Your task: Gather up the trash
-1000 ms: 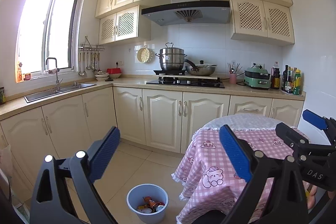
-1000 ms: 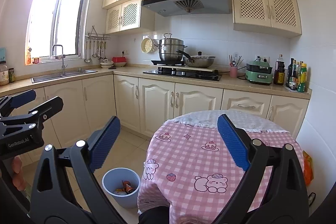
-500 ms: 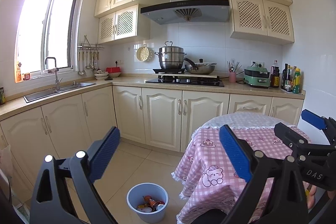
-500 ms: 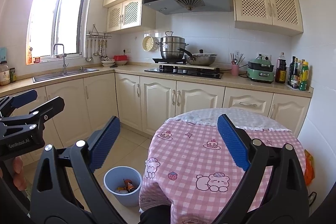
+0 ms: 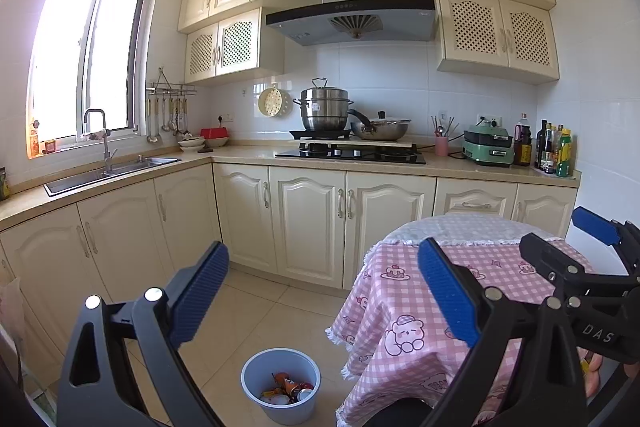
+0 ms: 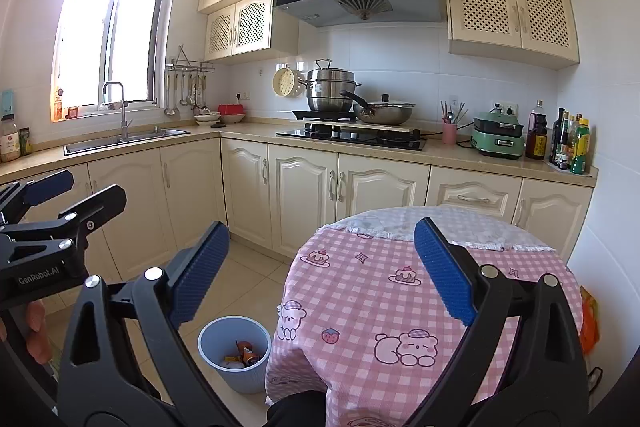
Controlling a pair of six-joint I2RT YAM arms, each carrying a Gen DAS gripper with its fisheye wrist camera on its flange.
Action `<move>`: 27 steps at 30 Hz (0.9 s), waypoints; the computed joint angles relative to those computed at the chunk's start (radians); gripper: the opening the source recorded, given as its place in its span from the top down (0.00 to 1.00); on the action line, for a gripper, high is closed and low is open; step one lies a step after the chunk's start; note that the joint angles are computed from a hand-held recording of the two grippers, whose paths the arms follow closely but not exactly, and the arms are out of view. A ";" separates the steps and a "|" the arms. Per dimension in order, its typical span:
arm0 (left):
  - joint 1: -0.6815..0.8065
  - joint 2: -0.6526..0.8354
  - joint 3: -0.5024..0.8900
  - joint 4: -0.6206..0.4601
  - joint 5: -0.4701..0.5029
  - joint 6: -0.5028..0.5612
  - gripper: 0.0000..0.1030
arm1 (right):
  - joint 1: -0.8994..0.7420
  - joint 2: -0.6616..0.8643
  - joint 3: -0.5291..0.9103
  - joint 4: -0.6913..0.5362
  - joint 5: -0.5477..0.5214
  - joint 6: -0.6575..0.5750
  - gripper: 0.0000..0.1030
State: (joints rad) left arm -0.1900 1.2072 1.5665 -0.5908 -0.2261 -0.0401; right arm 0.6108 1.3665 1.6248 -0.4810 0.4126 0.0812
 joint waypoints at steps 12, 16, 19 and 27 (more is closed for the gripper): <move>0.016 0.003 0.002 -0.003 0.022 0.003 0.09 | -0.004 0.000 -0.002 0.000 -0.007 -0.004 0.11; 0.012 0.003 0.001 -0.003 0.018 0.002 0.09 | -0.005 0.001 -0.003 0.000 -0.007 -0.005 0.11; 0.011 0.004 0.001 -0.005 0.017 0.003 0.09 | -0.006 0.000 -0.006 0.002 -0.008 -0.005 0.11; 0.010 0.006 0.001 -0.008 0.022 0.000 0.09 | -0.007 -0.006 -0.017 0.004 -0.010 -0.005 0.11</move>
State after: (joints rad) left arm -0.1798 1.2136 1.5680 -0.5992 -0.2038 -0.0404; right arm 0.6035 1.3604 1.6076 -0.4772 0.4030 0.0764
